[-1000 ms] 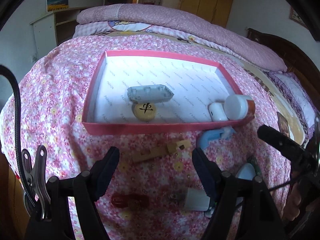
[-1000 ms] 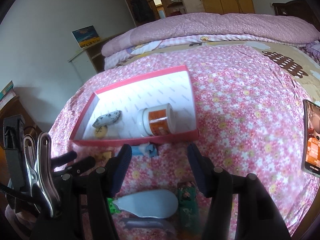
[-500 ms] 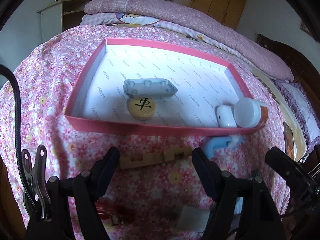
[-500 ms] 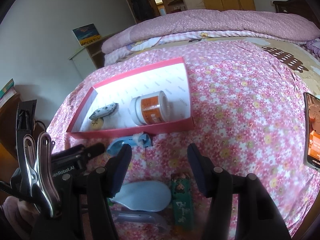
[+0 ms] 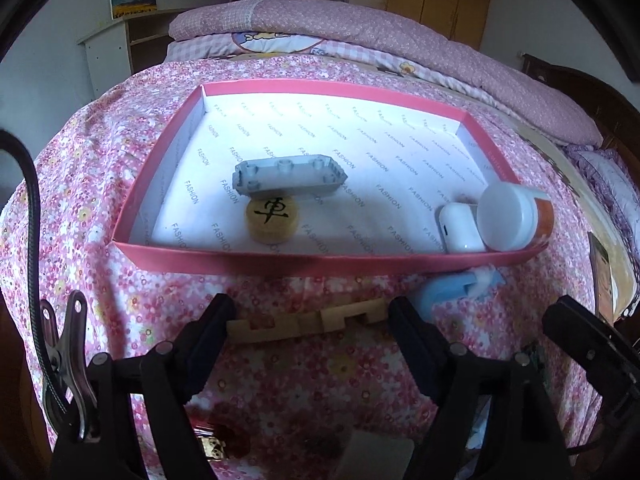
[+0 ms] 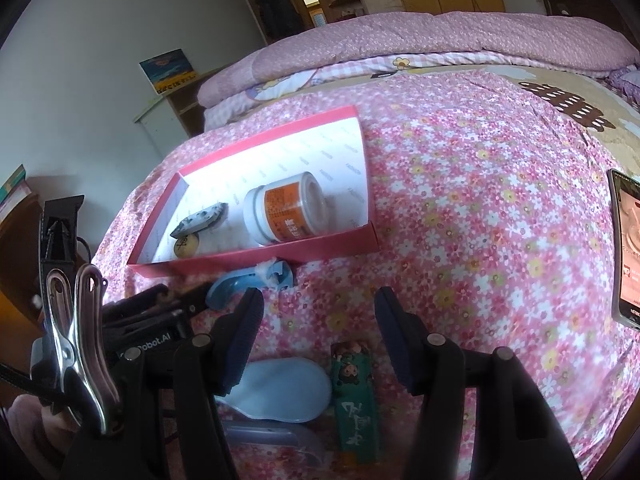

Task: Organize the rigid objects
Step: 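Grasp the beige wooden strip with the left tool while the right tool withdraws from the tray, then grasp the blue plastic hook piece with the right tool while the left tool holds the wooden strip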

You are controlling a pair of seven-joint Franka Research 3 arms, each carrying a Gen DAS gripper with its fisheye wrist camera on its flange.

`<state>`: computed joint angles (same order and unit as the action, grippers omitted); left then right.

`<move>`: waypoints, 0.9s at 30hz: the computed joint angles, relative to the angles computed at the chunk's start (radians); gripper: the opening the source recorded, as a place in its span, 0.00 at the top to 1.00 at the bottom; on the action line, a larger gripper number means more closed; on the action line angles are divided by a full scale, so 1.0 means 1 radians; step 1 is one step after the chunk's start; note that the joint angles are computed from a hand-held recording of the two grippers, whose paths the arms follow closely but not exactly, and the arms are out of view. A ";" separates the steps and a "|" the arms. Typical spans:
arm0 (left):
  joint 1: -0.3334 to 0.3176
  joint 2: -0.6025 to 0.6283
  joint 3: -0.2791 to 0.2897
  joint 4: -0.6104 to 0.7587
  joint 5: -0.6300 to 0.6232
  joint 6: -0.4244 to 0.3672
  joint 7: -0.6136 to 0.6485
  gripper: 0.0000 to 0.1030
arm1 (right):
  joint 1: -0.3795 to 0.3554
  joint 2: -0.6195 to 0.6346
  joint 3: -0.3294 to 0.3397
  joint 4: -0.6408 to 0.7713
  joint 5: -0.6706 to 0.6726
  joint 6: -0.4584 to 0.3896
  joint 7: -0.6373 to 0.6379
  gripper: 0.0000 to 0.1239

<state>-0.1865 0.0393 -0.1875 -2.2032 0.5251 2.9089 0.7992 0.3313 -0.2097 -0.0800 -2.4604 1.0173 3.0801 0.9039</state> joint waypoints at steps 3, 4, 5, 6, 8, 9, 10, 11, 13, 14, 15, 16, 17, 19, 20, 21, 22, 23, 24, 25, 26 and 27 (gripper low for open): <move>-0.001 -0.002 0.002 0.000 0.019 -0.005 -0.015 0.22 | -0.001 0.003 0.001 0.001 0.001 -0.005 0.001 0.52; -0.001 -0.003 0.002 0.000 0.021 -0.006 -0.015 0.22 | -0.002 0.004 0.002 0.002 0.000 -0.006 0.001 0.52; 0.001 -0.005 0.001 -0.003 0.015 -0.003 -0.006 0.22 | -0.003 0.005 0.003 0.002 -0.001 -0.007 0.001 0.52; 0.002 -0.008 0.001 -0.006 0.009 -0.002 0.004 0.22 | -0.007 0.005 0.006 0.002 -0.007 -0.009 0.006 0.52; 0.004 -0.016 0.000 -0.015 0.003 -0.002 0.020 0.22 | -0.017 0.005 0.015 0.001 -0.030 -0.014 0.027 0.52; 0.004 -0.021 0.000 -0.021 0.001 0.000 0.025 0.22 | -0.022 0.005 0.021 0.000 -0.045 -0.015 0.040 0.52; 0.006 -0.025 -0.001 -0.027 -0.008 0.001 0.036 0.22 | -0.026 0.005 0.025 -0.001 -0.060 -0.017 0.052 0.52; 0.008 -0.030 -0.001 -0.033 -0.016 0.002 0.048 0.22 | -0.030 0.004 0.028 -0.002 -0.077 -0.020 0.065 0.52; 0.014 -0.043 0.001 -0.046 -0.017 0.004 0.062 0.22 | -0.038 0.006 0.038 -0.002 -0.116 -0.026 0.093 0.52; 0.017 -0.049 0.002 -0.051 -0.017 0.004 0.071 0.22 | -0.041 0.008 0.042 -0.001 -0.135 -0.028 0.108 0.52; 0.020 -0.055 0.003 -0.058 -0.026 0.005 0.088 0.22 | -0.045 0.010 0.048 0.000 -0.157 -0.029 0.126 0.52; 0.023 -0.060 0.003 -0.064 -0.032 0.009 0.097 0.22 | -0.051 0.014 0.056 0.002 -0.184 -0.031 0.148 0.52; 0.026 -0.065 0.004 -0.070 -0.036 0.013 0.106 0.22 | -0.054 0.017 0.062 0.003 -0.207 -0.032 0.167 0.52; 0.035 -0.078 0.007 -0.084 -0.039 0.021 0.122 0.22 | -0.059 0.025 0.071 0.008 -0.252 -0.037 0.202 0.51; 0.039 -0.081 0.007 -0.087 -0.036 0.024 0.126 0.22 | -0.060 0.028 0.076 0.010 -0.273 -0.039 0.218 0.50; 0.045 -0.087 0.008 -0.093 -0.024 0.027 0.127 0.22 | -0.064 0.031 0.081 0.011 -0.296 -0.041 0.237 0.45; 0.049 -0.090 0.009 -0.096 -0.023 0.030 0.133 0.22 | -0.068 0.037 0.088 0.015 -0.322 -0.043 0.260 0.40; 0.052 -0.093 0.012 -0.101 -0.028 0.037 0.144 0.22 | -0.066 0.041 0.089 0.018 -0.335 -0.045 0.269 0.38; 0.056 -0.096 0.014 -0.107 -0.035 0.047 0.156 0.22 | -0.064 0.046 0.090 0.024 -0.349 -0.050 0.276 0.36; 0.061 -0.099 0.016 -0.111 -0.039 0.056 0.163 0.22 | -0.066 0.054 0.095 0.032 -0.373 -0.058 0.290 0.35; 0.066 -0.101 0.018 -0.117 -0.039 0.066 0.168 0.22 | -0.071 0.061 0.100 0.039 -0.399 -0.067 0.306 0.35; 0.071 -0.103 0.018 -0.120 -0.037 0.071 0.168 0.22 | -0.076 0.068 0.107 0.048 -0.430 -0.076 0.323 0.34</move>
<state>-0.1157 -0.0633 -0.1695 -2.3228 0.4885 2.9801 0.9672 0.2550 -0.1413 0.0270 -2.4129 0.5868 3.0045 1.2271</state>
